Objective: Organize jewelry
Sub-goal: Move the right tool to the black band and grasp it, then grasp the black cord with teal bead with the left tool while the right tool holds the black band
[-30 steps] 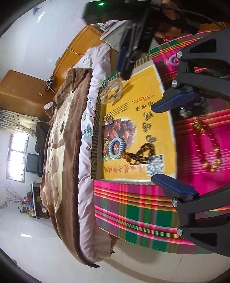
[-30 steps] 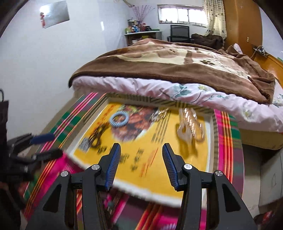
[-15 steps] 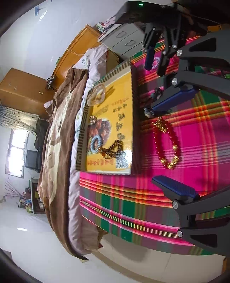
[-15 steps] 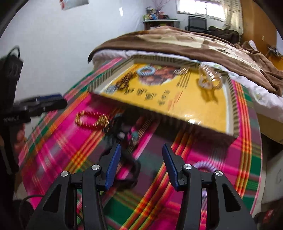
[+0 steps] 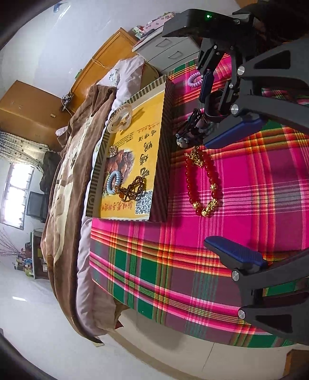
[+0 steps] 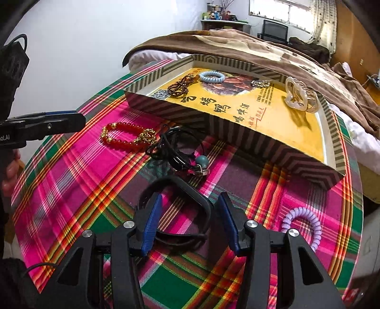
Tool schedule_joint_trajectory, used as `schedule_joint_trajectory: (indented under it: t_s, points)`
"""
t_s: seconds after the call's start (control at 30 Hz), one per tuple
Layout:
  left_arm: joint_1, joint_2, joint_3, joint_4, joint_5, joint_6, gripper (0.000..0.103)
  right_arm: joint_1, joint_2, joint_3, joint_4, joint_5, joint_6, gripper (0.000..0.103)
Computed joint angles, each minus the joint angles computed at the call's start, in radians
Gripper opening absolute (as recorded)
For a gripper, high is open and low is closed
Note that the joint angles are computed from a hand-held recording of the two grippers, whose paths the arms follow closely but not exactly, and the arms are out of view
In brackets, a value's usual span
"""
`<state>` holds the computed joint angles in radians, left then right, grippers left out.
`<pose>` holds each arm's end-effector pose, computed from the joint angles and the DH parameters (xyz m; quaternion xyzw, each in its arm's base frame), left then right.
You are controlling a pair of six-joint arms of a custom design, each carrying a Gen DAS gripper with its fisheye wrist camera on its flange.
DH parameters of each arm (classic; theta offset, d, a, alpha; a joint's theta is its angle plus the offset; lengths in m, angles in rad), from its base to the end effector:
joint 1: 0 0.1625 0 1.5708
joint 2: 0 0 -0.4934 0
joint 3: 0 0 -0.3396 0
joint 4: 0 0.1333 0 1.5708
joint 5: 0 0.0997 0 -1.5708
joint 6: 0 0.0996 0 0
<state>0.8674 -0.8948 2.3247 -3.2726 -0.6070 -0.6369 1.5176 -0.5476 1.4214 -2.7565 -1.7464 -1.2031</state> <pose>-0.1385 -0.4958 0.1832 -0.0336 0.8795 -0.3793 0.2853 0.0751 -0.7693 0.0962 0.5237 -0.8332 0.0743 0.1610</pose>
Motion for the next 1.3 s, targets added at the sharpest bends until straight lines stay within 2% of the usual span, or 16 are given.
schedule_joint_trajectory:
  t_s: [0.1, 0.4, 0.7, 0.8, 0.9, 0.97, 1.03, 1.07, 1.13, 1.2, 1.3]
  points:
    - [0.003, 0.008, -0.014, 0.006, -0.008, 0.011, 0.075, -0.004, -0.002, 0.011, -0.031, 0.004, -0.002, 0.026]
    - [0.014, 0.049, -0.094, 0.047, -0.050, 0.065, 0.075, -0.028, -0.039, 0.045, -0.062, 0.039, 0.029, 0.017]
    - [0.037, 0.119, -0.224, 0.088, -0.110, 0.133, 0.075, -0.066, -0.084, 0.074, -0.073, 0.080, 0.101, 0.016]
    - [0.041, 0.144, -0.269, 0.143, -0.091, 0.120, 0.074, -0.075, -0.097, 0.088, -0.089, 0.096, 0.121, 0.016]
    - [0.045, 0.163, -0.295, 0.160, -0.083, 0.111, 0.062, -0.083, -0.107, 0.092, -0.079, 0.115, 0.140, 0.016]
    - [0.043, 0.177, -0.323, 0.231, -0.051, 0.089, 0.055, -0.086, -0.111, 0.092, -0.072, 0.120, 0.150, 0.016]
    - [0.044, 0.184, -0.342, 0.283, -0.044, 0.067, 0.041, -0.087, -0.111, 0.088, -0.064, 0.123, 0.158, 0.016]
    - [0.044, 0.187, -0.343, 0.285, -0.047, 0.065, 0.038, -0.088, -0.112, 0.087, -0.060, 0.128, 0.161, 0.016]
    - [0.044, 0.193, -0.350, 0.307, -0.044, 0.057, 0.020, -0.089, -0.113, 0.088, -0.057, 0.135, 0.163, 0.016]
    - [0.039, 0.195, -0.347, 0.314, -0.032, 0.059, 0.011, -0.090, -0.114, 0.085, -0.051, 0.140, 0.163, 0.016]
    - [0.023, 0.196, -0.329, 0.268, -0.020, 0.091, 0.009, -0.091, -0.115, 0.085, -0.050, 0.145, 0.163, 0.016]
